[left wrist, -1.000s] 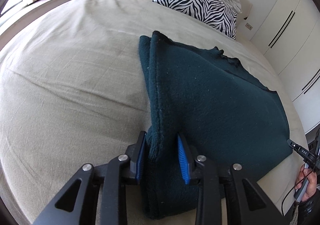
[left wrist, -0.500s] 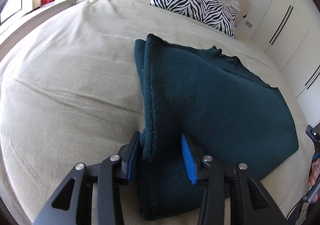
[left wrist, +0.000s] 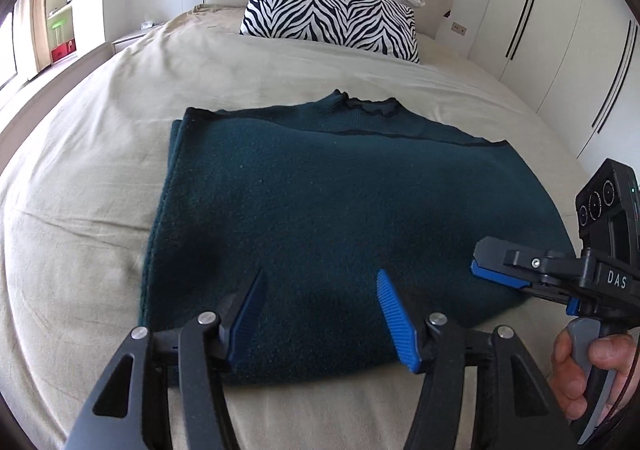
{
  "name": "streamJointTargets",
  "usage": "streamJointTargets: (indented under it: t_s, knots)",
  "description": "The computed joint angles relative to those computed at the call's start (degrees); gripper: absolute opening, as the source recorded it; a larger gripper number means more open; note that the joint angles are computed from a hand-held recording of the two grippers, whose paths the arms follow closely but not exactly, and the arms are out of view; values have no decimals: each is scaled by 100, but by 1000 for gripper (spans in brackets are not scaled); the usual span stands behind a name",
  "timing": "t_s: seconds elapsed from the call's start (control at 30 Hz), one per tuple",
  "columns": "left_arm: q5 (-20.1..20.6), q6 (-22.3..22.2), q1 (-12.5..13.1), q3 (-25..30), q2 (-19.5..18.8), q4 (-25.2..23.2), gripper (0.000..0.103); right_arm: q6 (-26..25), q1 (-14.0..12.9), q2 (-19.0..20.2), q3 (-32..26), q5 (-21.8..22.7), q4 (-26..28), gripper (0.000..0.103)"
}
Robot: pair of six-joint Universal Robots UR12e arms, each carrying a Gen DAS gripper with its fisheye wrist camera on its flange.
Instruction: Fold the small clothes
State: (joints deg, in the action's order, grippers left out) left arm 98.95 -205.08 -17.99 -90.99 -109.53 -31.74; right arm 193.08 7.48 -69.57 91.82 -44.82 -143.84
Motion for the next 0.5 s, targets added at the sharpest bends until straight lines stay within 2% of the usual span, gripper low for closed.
streamJointTargets:
  t_s: [0.03,0.07,0.13,0.27,0.4,0.5]
  knots:
    - [-113,-43,10,55,-67,-205,61,109,-60,5,61,134,-115,61]
    - [-158,-111,20,39,-98,-252,61,258,-127,4,112,232,-215,60]
    - [-122,-107,9,-125,-63,73,61,622,-268,-34,253,212,-565,60]
    - [-176,-98,57,-239,34,114,59,1449,-591,-92,556,164,-1325,59]
    - [-93,-181,113,-485,227,219,59,1801,-868,-226,802,-139,-1756,58]
    - [6,-324,136,-610,356,236,59,1992,-985,-429,956,-636,-1848,57]
